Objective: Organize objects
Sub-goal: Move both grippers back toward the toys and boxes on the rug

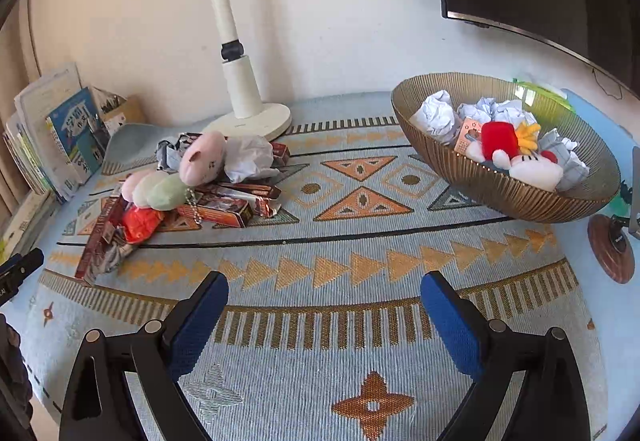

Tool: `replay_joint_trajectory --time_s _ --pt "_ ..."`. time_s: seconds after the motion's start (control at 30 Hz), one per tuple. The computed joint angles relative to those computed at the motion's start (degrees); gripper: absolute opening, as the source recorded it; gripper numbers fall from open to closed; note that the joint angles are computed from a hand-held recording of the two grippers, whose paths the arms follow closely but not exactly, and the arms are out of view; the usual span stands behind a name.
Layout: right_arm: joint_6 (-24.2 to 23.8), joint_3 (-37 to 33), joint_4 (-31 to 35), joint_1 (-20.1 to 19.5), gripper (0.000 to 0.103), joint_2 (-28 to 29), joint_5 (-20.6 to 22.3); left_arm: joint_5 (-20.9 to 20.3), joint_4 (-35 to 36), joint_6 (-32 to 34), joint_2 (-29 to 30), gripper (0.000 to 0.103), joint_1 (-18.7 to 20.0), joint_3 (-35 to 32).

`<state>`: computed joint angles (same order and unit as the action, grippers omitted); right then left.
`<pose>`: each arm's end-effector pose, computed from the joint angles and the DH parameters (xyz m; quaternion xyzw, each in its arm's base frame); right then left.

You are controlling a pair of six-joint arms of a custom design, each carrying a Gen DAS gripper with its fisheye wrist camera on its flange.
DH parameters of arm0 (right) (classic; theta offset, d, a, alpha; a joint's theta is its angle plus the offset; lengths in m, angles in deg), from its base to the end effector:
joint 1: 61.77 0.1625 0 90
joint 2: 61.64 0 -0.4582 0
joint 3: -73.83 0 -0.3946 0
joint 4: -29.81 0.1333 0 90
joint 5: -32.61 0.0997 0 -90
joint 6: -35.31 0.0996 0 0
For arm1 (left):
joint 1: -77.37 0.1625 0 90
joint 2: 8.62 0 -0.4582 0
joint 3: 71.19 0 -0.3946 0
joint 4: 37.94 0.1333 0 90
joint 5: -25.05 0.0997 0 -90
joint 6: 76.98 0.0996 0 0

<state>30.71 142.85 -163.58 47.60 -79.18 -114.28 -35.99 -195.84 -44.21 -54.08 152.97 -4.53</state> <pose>0.3081 -0.7259 0.0368 -0.0398 -0.8166 0.4367 0.3753 -0.0284 -0.8404 0.3592 0.2648 0.8543 -0.3422 0.2879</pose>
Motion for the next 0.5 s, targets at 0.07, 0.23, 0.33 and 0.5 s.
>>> replay_joint_trajectory --time_s 0.07,0.23,0.33,0.5 --pt "-0.4 -0.5 -0.2 0.0 0.097 0.3 -0.7 -1.4 0.7 -1.5 1.0 0.102 1.4 -1.7" --pt "7.9 0.4 10.7 -1.3 0.097 -1.8 0.9 -1.1 1.5 -2.5 0.9 0.102 1.7 -1.0" --pt "11.1 0.1 15.9 -1.9 0.097 -2.3 1.5 -2.6 2.9 -0.9 0.3 0.102 1.8 -0.2" --pt "12.0 0.3 18.4 -2.2 0.097 -2.8 2.8 -1.2 4.5 -2.0 1.1 0.102 1.8 -1.5"
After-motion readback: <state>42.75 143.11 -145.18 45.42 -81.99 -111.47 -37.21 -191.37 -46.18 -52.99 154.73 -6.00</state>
